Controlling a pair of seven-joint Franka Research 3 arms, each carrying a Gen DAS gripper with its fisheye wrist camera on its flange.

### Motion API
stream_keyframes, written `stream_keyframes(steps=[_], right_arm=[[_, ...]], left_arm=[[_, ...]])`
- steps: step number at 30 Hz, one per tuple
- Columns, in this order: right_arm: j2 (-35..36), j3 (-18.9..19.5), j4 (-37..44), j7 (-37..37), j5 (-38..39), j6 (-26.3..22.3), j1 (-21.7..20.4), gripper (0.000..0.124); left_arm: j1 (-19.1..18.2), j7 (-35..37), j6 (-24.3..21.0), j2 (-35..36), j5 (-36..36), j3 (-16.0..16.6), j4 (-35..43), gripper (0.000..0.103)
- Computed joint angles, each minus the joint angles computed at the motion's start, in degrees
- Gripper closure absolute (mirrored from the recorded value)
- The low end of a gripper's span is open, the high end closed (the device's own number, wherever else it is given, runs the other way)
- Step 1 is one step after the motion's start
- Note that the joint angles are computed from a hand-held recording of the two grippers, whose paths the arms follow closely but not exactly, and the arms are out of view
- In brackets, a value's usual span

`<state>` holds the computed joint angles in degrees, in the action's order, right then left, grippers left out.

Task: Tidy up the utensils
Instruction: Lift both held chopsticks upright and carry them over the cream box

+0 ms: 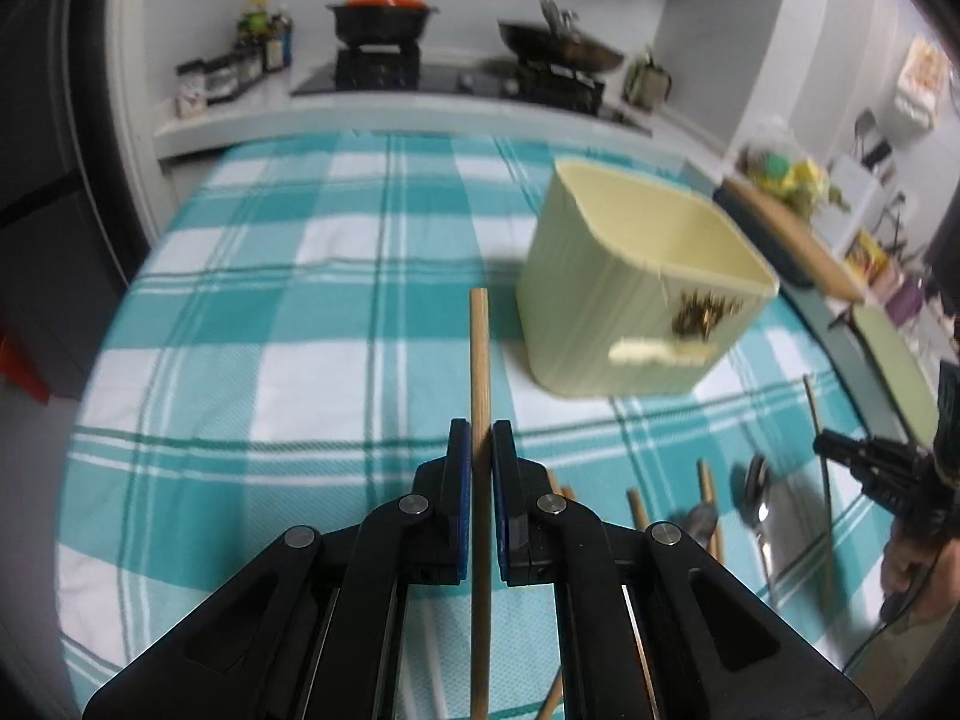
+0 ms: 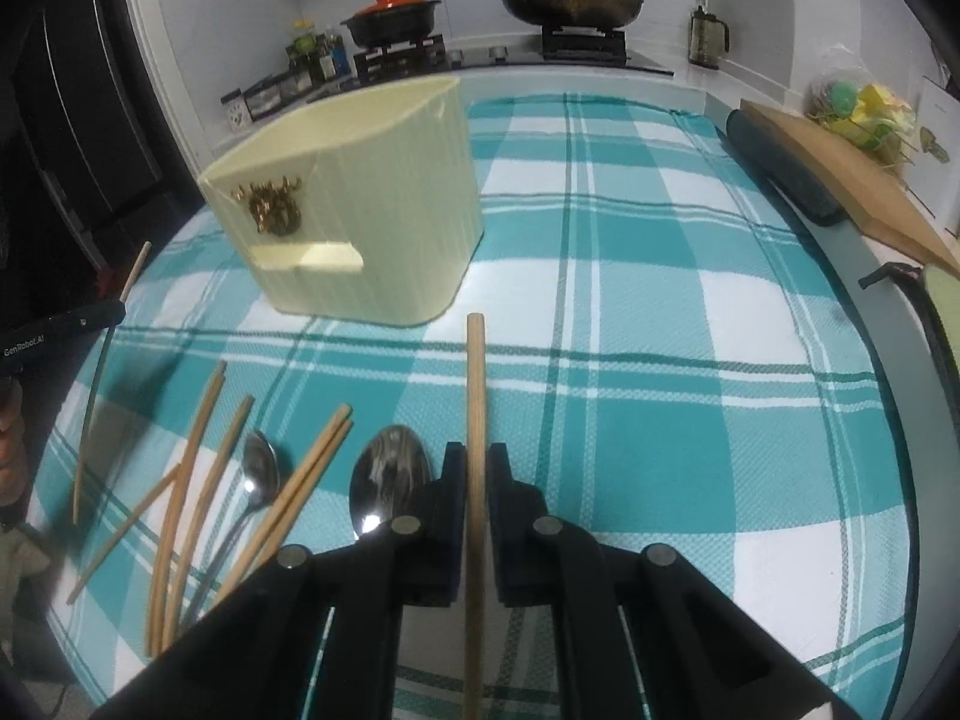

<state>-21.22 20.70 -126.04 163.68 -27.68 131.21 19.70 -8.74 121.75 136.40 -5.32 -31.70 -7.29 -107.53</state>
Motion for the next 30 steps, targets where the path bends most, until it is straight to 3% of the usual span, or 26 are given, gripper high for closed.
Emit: stream_keyframes(steps=[12, 23, 30], right_arm=[[-6.99, 3.42, 2.14, 0.97, -1.97, 1.32, -2.81, 0.117], [-8.92, 8.15, 5.65, 0.01, -4.83, -0.06, -4.98, 0.117], [-8.30, 10.16, 8.09, 1.87, -10.36, 2.43, -8.46, 0.117]], left_arm=[[-0.64, 7.41, 1.69, -6.20, -10.47, 3.78, -1.98, 0.098], [-2.67, 10.81, 1.73, -10.82, -13.79, 6.49, -4.60, 0.098], [-3.08, 8.47, -1.69, -8.28, -13.32, 5.85, 2.01, 0.098]])
